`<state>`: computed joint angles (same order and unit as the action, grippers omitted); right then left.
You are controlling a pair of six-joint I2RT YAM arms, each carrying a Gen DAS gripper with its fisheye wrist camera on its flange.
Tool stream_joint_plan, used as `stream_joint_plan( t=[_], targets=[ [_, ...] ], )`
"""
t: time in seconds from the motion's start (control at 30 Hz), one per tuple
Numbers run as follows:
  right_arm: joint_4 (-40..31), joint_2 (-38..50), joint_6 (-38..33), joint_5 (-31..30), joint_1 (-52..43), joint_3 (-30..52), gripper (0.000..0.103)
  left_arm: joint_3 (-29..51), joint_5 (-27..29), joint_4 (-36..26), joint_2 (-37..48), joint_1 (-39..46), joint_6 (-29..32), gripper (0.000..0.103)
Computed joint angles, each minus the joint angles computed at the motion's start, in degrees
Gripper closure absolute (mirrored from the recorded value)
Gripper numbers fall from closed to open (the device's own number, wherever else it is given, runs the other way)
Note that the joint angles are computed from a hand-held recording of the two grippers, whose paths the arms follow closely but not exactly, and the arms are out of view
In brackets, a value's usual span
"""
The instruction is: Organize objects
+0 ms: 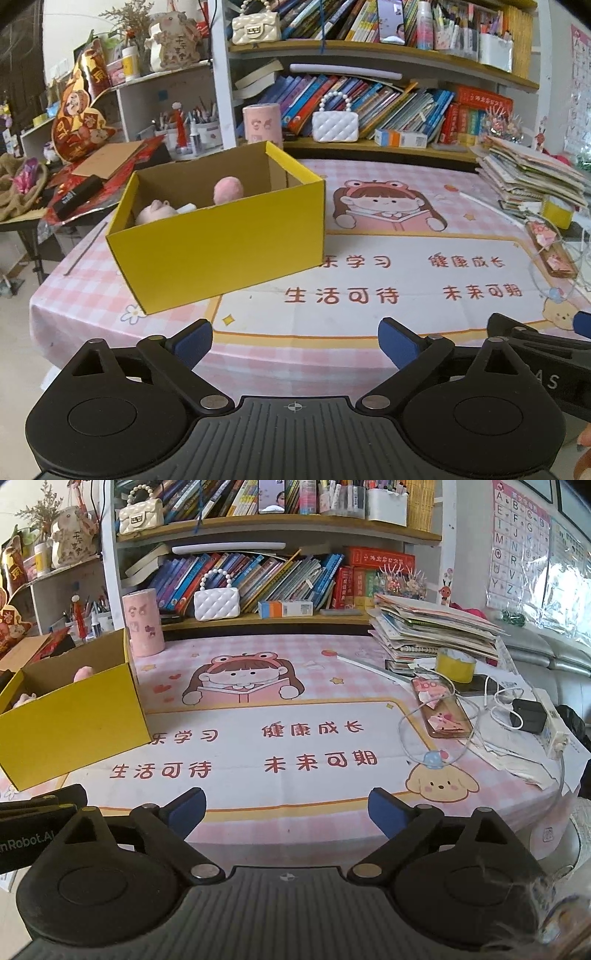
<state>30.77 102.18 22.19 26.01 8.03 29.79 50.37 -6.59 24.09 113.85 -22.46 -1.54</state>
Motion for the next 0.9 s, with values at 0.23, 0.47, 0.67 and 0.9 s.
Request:
stream_joint_plan(
  t=[0.23,0.47,0.67,0.9],
  targets=[
    [-1.84,0.25,0.61,1.29,0.93,0.43,0.007,-0.23,-2.39,-0.64,-0.13,-0.43,0.16,0.002],
    [-3.03,0.44,1.2,2.12,1.52,0.86,0.005,-0.38,-2.88,-0.85,-0.14,-0.3,0.19,0.001],
    [-3.35,0.64,1.31,2.32,1.67,1.13,0.005,-0.39,-3.01,-1.2,-0.21,-0.15,0.05,0.001],
    [-3.67,1.1,1.45,2.83,2.11,1.51,0.005,-0.18,-2.89,-1.66,-0.12,0.16,-0.13,0.001]
  ],
)
